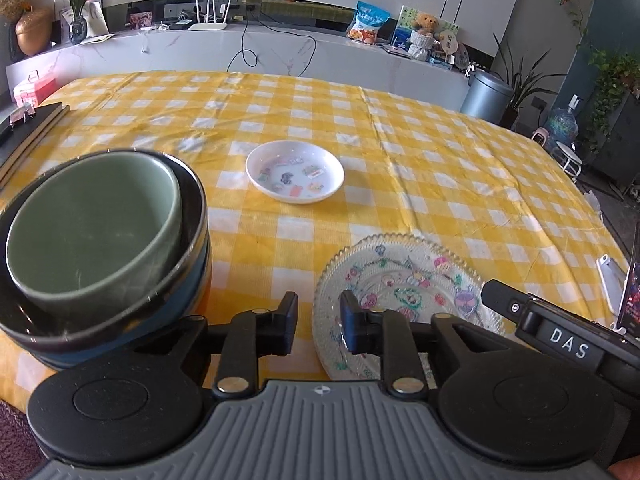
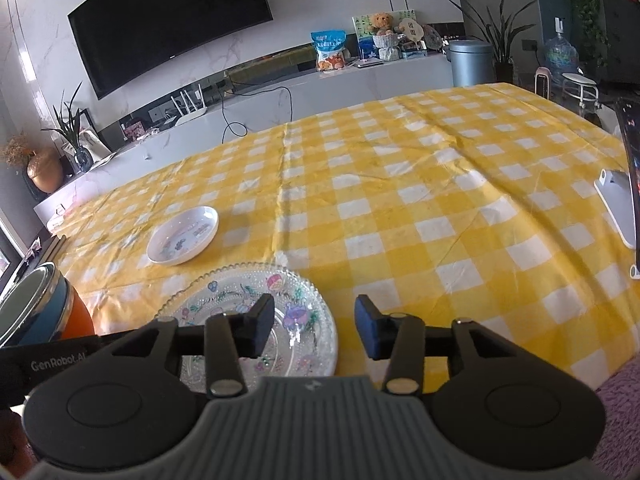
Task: Organize plates and bowls
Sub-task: 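Move the right gripper to the small white sticker dish and grip its rim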
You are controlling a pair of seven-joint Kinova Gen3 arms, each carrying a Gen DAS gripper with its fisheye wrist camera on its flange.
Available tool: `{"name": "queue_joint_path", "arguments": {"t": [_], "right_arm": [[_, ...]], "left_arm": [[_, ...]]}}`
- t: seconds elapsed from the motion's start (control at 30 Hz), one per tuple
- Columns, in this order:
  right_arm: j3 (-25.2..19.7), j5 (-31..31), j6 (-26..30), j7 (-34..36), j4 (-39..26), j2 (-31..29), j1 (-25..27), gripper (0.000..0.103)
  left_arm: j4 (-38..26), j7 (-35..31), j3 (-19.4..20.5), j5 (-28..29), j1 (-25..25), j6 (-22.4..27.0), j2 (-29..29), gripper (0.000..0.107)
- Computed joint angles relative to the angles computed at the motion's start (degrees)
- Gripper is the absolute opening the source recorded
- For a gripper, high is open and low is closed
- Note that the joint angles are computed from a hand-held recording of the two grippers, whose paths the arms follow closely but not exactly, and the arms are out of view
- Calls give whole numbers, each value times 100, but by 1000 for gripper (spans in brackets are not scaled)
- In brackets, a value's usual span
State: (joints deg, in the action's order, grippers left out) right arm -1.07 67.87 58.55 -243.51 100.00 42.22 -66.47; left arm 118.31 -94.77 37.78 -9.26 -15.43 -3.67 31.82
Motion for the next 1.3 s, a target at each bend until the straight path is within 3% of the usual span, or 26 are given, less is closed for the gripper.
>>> {"name": "queue_joint_path", "arguments": {"t": [0.1, 0.17, 0.2, 0.3, 0.37, 0.43, 0.6, 0.8, 0.93, 1.17, 1.3], "right_arm": [[15, -150, 74, 426, -190, 12, 71, 52], [-54, -364, 220, 761, -395, 36, 191, 72], [-39, -539, 433, 931, -582, 106, 186, 77], [154, -525, 513, 1187, -677, 160, 91, 76], [191, -447, 362, 1247, -635, 107, 151, 75], [266, -310, 268, 1099, -557, 75, 149, 73], [319, 9, 87, 1060, -514, 35, 293, 73], [244, 584, -975, 799, -432, -112, 817, 70], [281, 559, -1624, 919, -638, -53, 1150, 56], [646, 330, -2561, 1104, -962, 122, 1390, 39], [735, -101, -2769, 1637, -1258, 292, 1506, 30]], "left_arm": [[-151, -87, 376, -65, -301, 238, 85, 30], [-271, -211, 442, 12, -311, 406, 78, 31], [-333, -278, 457, 83, -298, 488, 67, 34], [-538, -584, 958, 236, -677, 755, 258, 44], [-755, -786, 1292, 373, -936, 1025, 446, 44], [-998, -962, 1344, 489, -962, 1266, 511, 44], [-1878, -1193, 363, 499, -87, 2082, 318, 45], [-2988, -1660, -375, 389, 640, 3111, 535, 45], [-3809, -1732, -965, 351, 1218, 3846, 814, 44], [-5227, -2139, -1577, 529, 1811, 4955, 1471, 40], [-5971, -2216, -1992, 634, 2171, 5507, 1843, 36]]}}
